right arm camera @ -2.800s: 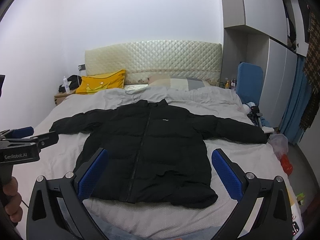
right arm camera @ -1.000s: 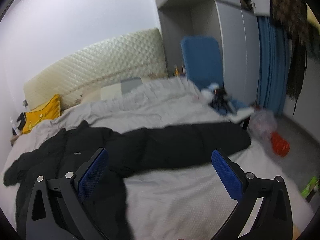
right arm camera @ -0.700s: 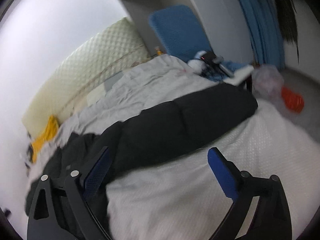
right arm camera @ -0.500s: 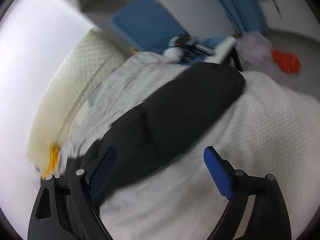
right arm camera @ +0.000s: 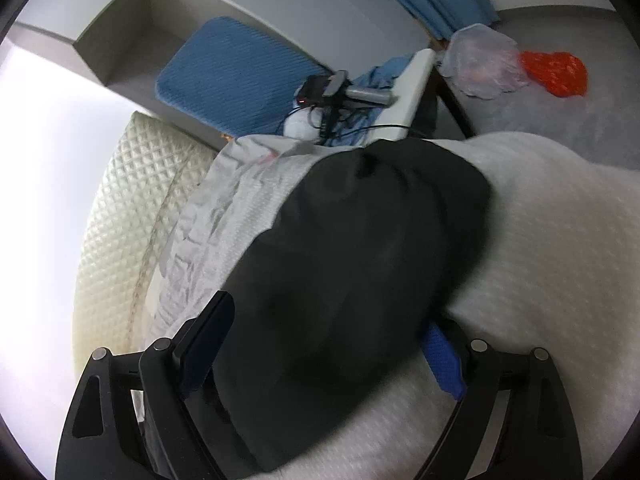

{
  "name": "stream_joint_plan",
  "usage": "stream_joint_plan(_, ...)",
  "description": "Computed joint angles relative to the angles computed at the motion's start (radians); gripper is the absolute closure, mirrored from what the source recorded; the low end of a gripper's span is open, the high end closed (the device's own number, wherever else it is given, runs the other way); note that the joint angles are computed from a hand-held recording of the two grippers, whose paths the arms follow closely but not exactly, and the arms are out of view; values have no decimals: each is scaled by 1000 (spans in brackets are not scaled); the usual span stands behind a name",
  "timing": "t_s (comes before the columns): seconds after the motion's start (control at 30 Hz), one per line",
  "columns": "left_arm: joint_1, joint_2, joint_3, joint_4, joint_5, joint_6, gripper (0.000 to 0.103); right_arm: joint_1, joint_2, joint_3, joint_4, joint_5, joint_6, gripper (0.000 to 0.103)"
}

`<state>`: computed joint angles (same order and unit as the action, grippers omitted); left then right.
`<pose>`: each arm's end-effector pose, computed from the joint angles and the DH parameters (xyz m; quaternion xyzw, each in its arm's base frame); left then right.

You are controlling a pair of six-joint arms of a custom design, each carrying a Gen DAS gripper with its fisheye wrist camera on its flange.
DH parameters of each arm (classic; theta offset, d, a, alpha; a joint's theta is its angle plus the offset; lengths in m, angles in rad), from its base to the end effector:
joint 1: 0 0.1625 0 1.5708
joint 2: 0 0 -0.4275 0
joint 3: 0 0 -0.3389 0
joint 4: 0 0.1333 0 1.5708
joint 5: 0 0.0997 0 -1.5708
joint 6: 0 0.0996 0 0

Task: Fold large clothes
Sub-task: 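Reach the right gripper to the jacket sleeve nearest it and grasp the cuff, then lift the sleeve with the right gripper and fold it across the jacket body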

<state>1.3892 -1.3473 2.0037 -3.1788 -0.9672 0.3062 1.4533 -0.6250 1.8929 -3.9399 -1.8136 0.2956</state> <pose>0.0986 -0.5141 0.4061 0.0728 0.8565 -0.4200 0.2909 0.0407 -0.5879 0.1343 -0.2355 -0.8150 0.5265 0.0566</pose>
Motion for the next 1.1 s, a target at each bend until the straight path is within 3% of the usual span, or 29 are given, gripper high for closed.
stream_joint_plan(0.03,-3,1,-1,2,-8,13,0,2,3,-19,24,-3,-13,19)
stream_joint_plan(0.13,-36,3,9,-26,60,31,0,8,15,-81,108,5,-59,40)
stream_joint_plan(0.2,-61,-10,26,-41,91,36,0,17,20,-112,156,17,-68,63)
stream_joint_plan(0.3,-103,-40,50,-18,164,16,0,41,14,-135,174,7,-84,87)
stream_joint_plan(0.5,-197,-125,87,88,276,-82,0,127,-29,-142,192,-67,-163,95)
stream_joint_plan(0.63,-292,-166,110,162,393,-103,0,195,-59,-131,177,-124,-212,96)
stream_joint_plan(0.8,-349,-220,83,369,411,-227,0,317,-71,-191,245,-236,-301,96)
stream_joint_plan(0.9,-356,-217,77,370,441,-206,0,395,-57,-258,282,-274,-335,96)
stream_joint_plan(1.0,-334,-220,64,357,425,-189,0,458,-23,-335,315,-311,-376,96)
stream_joint_plan(1.1,-299,-198,55,281,433,-101,0,525,36,-435,353,-341,-412,96)
